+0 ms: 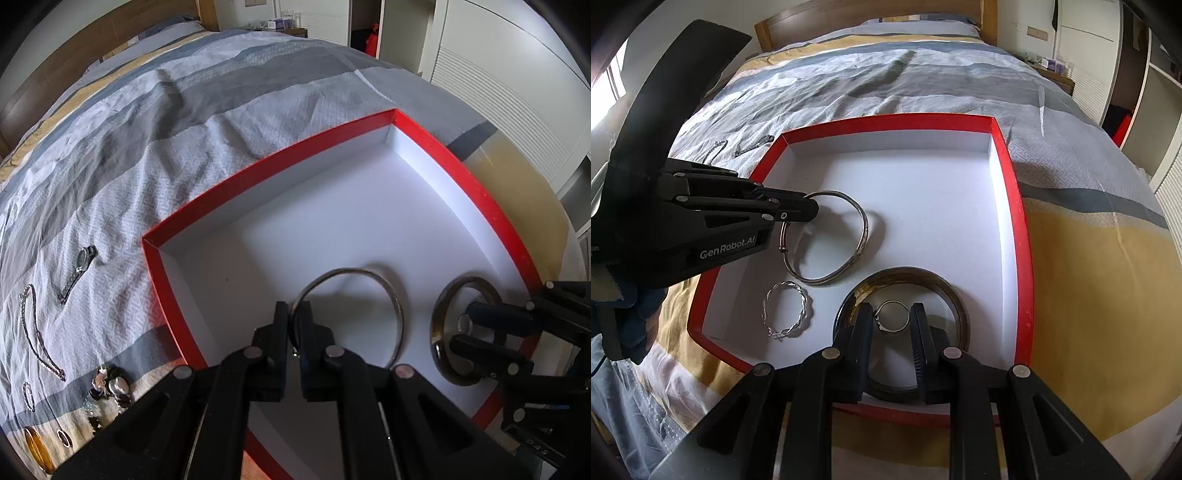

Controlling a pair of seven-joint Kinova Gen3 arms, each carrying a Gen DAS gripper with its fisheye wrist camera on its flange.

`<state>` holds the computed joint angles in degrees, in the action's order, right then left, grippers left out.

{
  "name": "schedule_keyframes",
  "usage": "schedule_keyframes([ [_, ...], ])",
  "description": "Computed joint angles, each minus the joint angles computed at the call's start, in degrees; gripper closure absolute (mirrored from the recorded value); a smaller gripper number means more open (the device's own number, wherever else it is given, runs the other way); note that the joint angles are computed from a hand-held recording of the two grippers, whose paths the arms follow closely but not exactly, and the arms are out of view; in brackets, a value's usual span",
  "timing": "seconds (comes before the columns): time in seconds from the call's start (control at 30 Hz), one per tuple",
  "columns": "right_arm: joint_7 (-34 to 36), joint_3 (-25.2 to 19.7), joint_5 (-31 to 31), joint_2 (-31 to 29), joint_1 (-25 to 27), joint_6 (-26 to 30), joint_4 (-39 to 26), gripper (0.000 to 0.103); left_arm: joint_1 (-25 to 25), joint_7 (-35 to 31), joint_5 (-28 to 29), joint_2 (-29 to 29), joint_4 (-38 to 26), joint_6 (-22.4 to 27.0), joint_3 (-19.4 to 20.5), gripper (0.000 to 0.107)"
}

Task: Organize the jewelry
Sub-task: 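Open the left gripper in the box while right gripper releases the silver ring, then move both open grippers back over the remaining jewelry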

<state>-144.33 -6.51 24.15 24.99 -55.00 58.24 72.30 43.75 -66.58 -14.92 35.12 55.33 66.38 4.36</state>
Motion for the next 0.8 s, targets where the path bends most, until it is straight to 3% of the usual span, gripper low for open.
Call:
schedule_keyframes([
  [0.17,-1.4,0.2,0.6,-0.7,-0.8,0.6,0.4,0.08,-0.7,-0.2,1.2,-1.9,1.3,-0.9,0.6,0.079],
  [0.43,-6.9,0.1,4.3,-3.3,-3.1,2.9,1.2,0.074,0.2,1.4,0.2,-8.6,5.8,-2.0,1.3,0.074],
  [0.6,-12.4,-0.9,8.9,-5.8,-5.9,5.1,1.5,0.073,-0.1,5.2,-1.1,-16.5,13.4,-4.2,2.8,0.074],
  [0.8,-17.2,-2.9,13.4,-6.5,-9.4,8.5,-1.0,0.07,-0.9,9.7,-5.0,-26.4,22.5,-3.2,6.1,0.074],
])
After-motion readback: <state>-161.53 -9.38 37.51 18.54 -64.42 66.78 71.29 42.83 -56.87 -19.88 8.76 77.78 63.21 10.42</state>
